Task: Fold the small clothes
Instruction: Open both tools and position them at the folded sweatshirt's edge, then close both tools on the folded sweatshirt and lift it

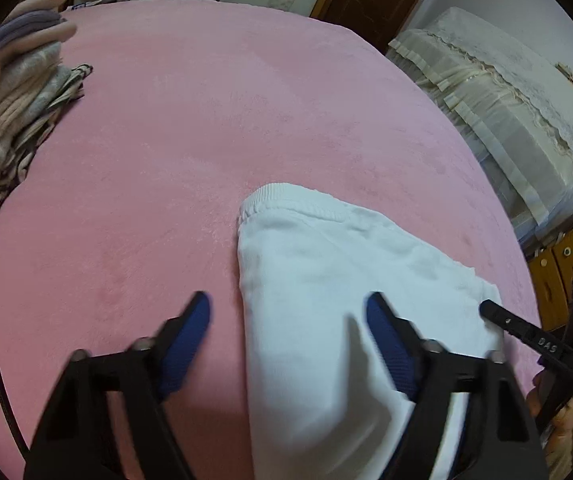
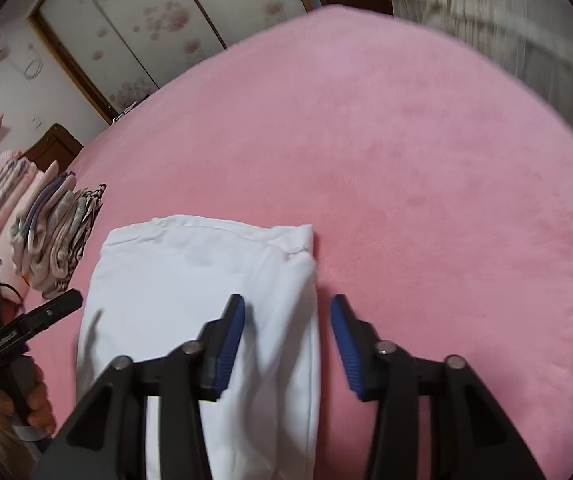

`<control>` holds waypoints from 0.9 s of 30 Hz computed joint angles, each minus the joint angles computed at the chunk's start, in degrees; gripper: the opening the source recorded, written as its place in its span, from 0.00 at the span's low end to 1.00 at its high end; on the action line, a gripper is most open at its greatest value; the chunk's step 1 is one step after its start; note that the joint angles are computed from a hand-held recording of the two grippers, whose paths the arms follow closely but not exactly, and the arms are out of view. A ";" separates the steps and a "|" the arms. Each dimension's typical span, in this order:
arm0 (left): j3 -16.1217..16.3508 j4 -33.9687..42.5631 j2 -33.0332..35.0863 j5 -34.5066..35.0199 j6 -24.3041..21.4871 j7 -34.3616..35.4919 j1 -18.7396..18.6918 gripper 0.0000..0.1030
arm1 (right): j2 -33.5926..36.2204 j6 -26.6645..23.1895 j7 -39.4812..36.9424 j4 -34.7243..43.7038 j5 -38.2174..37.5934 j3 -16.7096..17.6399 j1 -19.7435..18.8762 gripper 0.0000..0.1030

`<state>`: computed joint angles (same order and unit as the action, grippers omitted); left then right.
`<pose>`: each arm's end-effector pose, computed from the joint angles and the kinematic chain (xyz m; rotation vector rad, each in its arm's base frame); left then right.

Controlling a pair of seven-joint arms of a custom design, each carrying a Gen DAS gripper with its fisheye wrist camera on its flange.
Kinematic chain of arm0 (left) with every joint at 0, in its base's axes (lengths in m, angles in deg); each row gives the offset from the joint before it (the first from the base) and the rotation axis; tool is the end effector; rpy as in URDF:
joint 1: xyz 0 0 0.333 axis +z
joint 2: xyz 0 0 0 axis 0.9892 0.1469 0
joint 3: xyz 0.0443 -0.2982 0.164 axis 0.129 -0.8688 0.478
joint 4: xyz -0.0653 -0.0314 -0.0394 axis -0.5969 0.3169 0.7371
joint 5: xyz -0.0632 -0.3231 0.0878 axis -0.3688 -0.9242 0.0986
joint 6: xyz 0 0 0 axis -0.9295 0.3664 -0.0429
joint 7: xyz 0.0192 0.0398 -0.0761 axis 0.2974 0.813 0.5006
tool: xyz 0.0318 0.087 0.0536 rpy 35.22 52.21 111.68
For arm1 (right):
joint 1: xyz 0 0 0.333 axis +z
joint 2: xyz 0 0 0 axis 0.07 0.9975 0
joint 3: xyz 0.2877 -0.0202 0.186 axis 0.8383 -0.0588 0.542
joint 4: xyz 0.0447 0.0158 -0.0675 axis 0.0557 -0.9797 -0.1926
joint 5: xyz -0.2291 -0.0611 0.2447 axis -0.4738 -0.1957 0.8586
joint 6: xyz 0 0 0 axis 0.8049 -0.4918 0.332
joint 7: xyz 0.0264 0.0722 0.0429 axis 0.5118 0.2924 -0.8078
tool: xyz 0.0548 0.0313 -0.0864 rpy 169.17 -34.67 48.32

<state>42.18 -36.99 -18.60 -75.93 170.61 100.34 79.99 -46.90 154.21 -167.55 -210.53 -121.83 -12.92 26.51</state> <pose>0.7268 -0.1571 0.3953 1.4205 -2.6008 0.9504 0.4835 0.2482 0.4032 -0.9469 2.3398 -0.3864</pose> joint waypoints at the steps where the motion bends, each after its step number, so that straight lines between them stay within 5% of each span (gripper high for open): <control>1: 1.32 0.49 0.67 1.91 0.93 -0.68 -1.41 0.50 | 0.20 0.00 1.60 -0.09 -1.31 -0.36 0.24 0.11; 7: 1.67 -0.85 2.27 5.58 4.29 0.15 -2.61 0.45 | 2.19 1.96 6.26 -0.28 -4.52 -1.43 0.42 0.14; 10: 1.02 2.54 3.76 5.25 0.29 -0.63 -1.75 0.47 | 1.60 3.44 6.74 -1.11 -4.98 -1.58 -0.08 0.17; 15: 1.27 11.05 6.60 5.12 -9.79 -4.10 -0.54 0.75 | -1.33 5.67 5.36 -3.48 -3.50 -0.81 -0.98 0.31; 20: 0.95 5.23 2.39 4.07 -10.87 -1.11 1.55 0.80 | -4.75 7.25 6.70 -6.49 -4.32 0.70 -0.98 0.52; 27: 0.75 -6.46 -4.75 0.50 -9.68 6.75 4.18 0.90 | -6.36 13.88 15.92 -9.41 -11.02 2.12 -1.13 0.57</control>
